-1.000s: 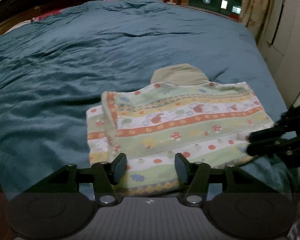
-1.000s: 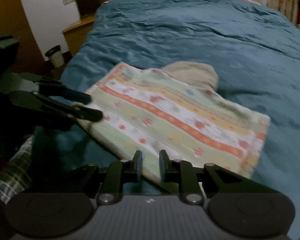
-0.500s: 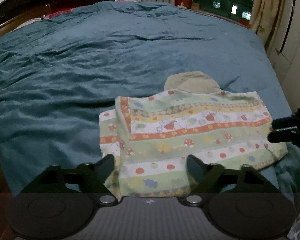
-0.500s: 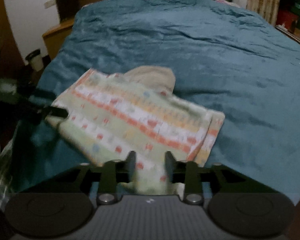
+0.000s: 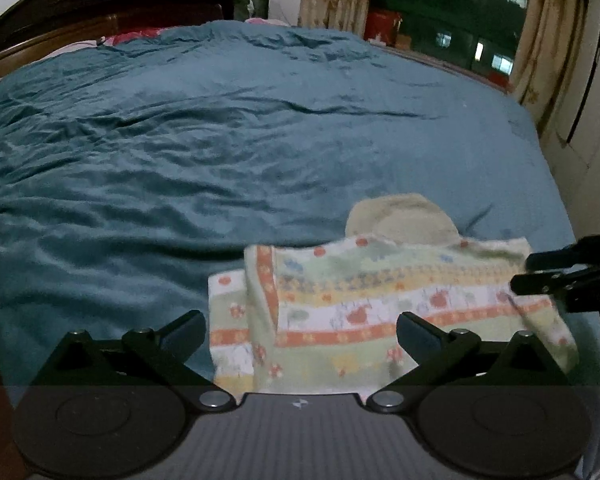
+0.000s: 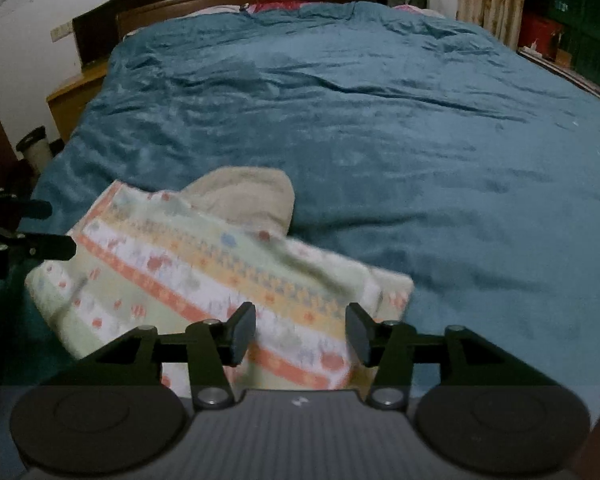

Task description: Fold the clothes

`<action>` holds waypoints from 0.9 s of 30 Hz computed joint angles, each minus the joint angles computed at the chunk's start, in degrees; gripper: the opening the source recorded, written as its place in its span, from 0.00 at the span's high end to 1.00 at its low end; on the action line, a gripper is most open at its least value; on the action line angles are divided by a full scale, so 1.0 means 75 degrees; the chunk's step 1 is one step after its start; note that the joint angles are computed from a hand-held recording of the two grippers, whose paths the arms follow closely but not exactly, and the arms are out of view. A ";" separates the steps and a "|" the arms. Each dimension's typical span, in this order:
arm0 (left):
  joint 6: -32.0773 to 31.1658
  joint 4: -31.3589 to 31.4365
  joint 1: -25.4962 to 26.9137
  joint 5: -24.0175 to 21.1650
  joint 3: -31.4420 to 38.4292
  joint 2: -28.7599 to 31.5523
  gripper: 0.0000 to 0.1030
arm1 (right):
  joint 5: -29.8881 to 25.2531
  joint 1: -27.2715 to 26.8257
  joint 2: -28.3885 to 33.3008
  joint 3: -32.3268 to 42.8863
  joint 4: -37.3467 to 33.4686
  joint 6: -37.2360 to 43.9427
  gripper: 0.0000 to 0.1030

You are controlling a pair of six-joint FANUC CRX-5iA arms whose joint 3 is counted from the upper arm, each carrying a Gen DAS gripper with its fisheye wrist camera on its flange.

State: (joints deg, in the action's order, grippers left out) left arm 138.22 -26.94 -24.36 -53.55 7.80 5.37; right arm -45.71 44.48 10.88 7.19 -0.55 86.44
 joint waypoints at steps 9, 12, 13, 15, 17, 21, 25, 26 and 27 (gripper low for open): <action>0.0274 -0.0415 0.0125 -0.0861 0.0619 0.0437 0.00 | -0.0096 -0.0083 0.0517 0.0537 -0.0033 -0.0115 0.51; 0.0306 -0.0489 0.0202 -0.1184 0.0824 0.0652 0.00 | 0.0076 0.0015 0.0448 0.0423 0.0127 -0.0055 0.42; 0.0310 -0.0473 0.0240 -0.1226 0.0857 0.0701 0.00 | 0.0147 0.0044 0.0433 0.0384 0.0164 -0.0076 0.39; 0.0317 -0.0442 0.0317 -0.1314 0.0935 0.0805 0.00 | 0.0268 0.0105 0.0432 0.0357 0.0207 -0.0056 0.35; 0.0325 -0.0412 0.0393 -0.1402 0.1013 0.0909 0.00 | 0.0331 0.0133 0.0469 0.0396 0.0152 -0.0006 0.29; 0.0411 -0.0403 0.0526 -0.1456 0.0914 0.0917 0.00 | 0.0376 0.0181 0.0624 0.0555 0.0178 -0.0079 0.21; 0.0437 -0.0328 0.0640 -0.1334 0.0726 0.0861 0.00 | 0.0392 0.0216 0.0770 0.0662 0.0276 -0.0191 0.18; 0.0430 -0.0305 0.0665 -0.1303 0.0691 0.0853 0.00 | 0.0348 0.0209 0.0819 0.0705 0.0273 -0.0202 0.18; 0.0436 -0.0295 0.0683 -0.1279 0.0665 0.0841 0.00 | 0.0307 0.0204 0.0866 0.0743 0.0280 -0.0222 0.18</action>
